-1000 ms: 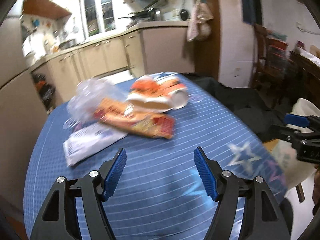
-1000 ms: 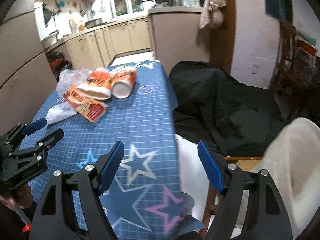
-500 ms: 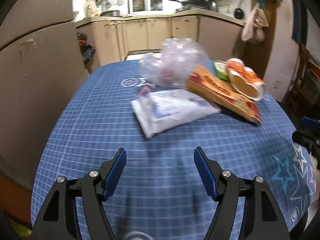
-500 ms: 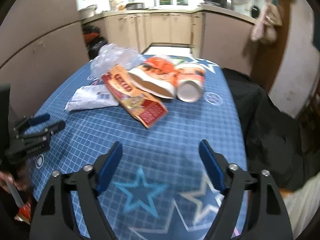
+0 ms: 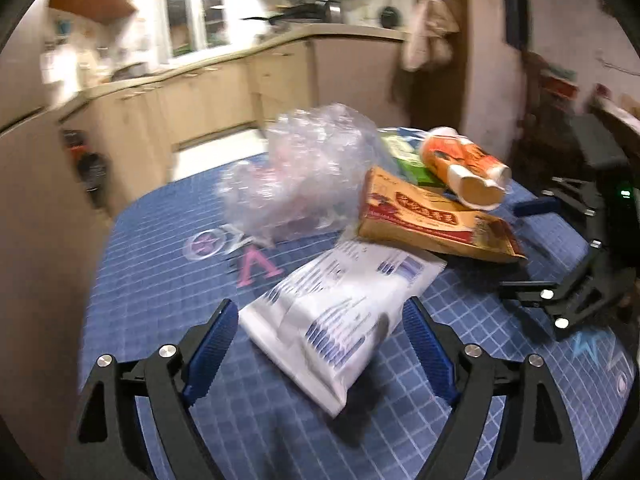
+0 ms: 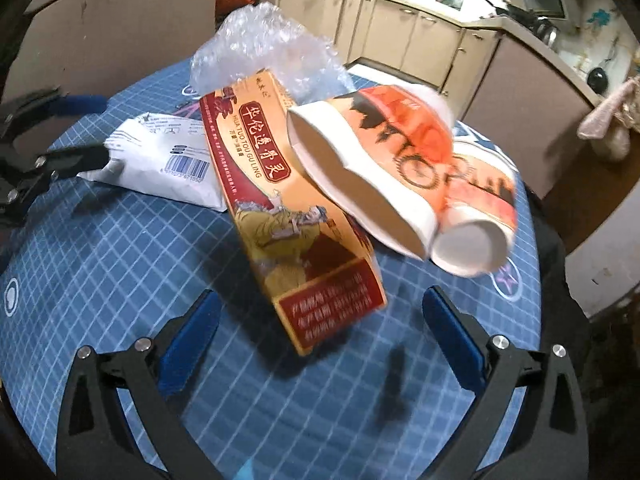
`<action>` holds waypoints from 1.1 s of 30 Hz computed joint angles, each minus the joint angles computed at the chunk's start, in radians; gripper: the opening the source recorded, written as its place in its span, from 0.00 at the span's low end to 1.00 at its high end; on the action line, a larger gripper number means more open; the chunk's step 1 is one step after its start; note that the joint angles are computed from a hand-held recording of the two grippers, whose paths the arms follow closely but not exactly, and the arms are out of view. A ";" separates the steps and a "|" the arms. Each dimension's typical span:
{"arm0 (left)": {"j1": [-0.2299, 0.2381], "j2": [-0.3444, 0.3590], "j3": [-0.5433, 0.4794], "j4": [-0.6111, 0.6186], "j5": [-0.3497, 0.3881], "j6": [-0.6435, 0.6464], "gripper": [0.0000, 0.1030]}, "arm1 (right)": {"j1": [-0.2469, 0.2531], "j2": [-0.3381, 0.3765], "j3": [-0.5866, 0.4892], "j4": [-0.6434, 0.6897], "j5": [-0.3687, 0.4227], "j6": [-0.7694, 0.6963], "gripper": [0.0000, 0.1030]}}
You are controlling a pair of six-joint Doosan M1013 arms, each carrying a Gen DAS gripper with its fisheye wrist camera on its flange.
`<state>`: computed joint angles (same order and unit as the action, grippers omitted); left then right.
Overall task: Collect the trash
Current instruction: 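Grasp the second white foil packet with the left tool while the right tool grasps the yellow-red herbal box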
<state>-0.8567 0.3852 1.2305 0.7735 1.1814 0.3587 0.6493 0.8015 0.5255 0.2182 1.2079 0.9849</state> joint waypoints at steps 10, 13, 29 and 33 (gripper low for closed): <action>0.070 0.005 0.018 -0.153 -0.191 0.298 0.89 | -0.007 0.100 -0.186 0.125 0.119 -0.060 0.77; 0.063 0.011 0.011 -0.148 -0.179 0.298 0.72 | -0.012 0.097 -0.180 0.154 0.110 -0.030 0.57; -0.140 -0.025 0.059 0.026 0.114 -0.125 0.63 | -0.041 -0.200 0.340 0.168 -0.120 0.072 0.43; -0.171 -0.029 0.072 0.047 0.168 -0.189 0.68 | -0.041 -0.249 0.440 0.163 -0.193 0.041 0.54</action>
<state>-1.0279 0.3566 1.3025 0.8208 1.3496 0.1693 0.6087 0.5525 0.9654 0.3814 1.0153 1.0255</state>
